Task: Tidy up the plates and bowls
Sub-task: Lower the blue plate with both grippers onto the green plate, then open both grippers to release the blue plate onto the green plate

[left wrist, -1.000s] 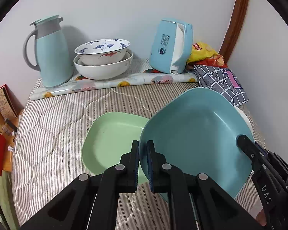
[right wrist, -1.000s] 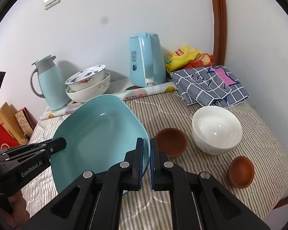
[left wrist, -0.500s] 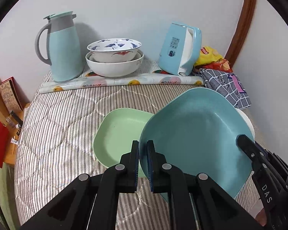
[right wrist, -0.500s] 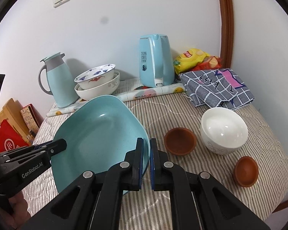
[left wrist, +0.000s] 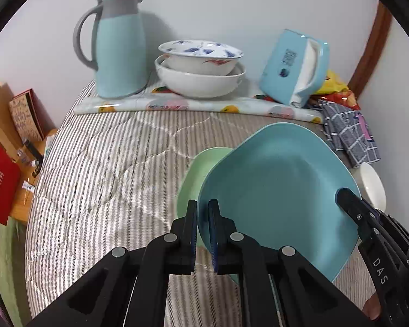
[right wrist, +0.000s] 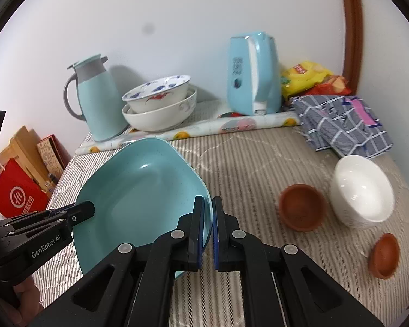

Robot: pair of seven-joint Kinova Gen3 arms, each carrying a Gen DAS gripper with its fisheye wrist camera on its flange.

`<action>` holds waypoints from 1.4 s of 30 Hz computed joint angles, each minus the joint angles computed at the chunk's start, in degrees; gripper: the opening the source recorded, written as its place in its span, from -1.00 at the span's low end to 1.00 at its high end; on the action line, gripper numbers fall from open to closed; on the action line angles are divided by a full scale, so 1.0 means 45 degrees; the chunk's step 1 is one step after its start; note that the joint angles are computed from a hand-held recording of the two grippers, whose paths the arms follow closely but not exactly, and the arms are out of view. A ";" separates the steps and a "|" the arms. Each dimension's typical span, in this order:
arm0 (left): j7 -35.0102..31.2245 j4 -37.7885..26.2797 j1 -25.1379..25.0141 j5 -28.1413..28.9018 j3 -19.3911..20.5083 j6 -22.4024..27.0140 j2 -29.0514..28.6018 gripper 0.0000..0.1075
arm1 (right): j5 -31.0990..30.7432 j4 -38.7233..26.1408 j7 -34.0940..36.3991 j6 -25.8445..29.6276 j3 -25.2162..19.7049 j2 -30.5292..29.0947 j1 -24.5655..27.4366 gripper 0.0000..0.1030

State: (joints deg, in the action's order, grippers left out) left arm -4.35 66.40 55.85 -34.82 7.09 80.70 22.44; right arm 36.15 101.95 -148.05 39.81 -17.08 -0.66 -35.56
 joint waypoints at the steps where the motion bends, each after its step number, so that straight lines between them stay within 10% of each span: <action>1: 0.0019 0.0165 -0.0081 0.0071 -0.0016 -0.0077 -0.0054 -0.84 | -0.0108 -0.0054 0.0146 -0.0063 0.0016 0.0117 0.0005 -0.89; 34: -0.0696 0.1640 -0.1776 0.1573 0.0043 -0.1956 -0.0169 -0.82 | -0.3085 -0.2651 0.5152 -0.0125 0.1906 0.3170 -0.0439 -0.76; 42: -0.0740 0.0926 -0.1436 0.1401 0.0010 -0.1041 -0.0111 -0.77 | -0.2704 -0.1975 0.4822 -0.0878 0.2063 0.2388 -0.0569 -0.20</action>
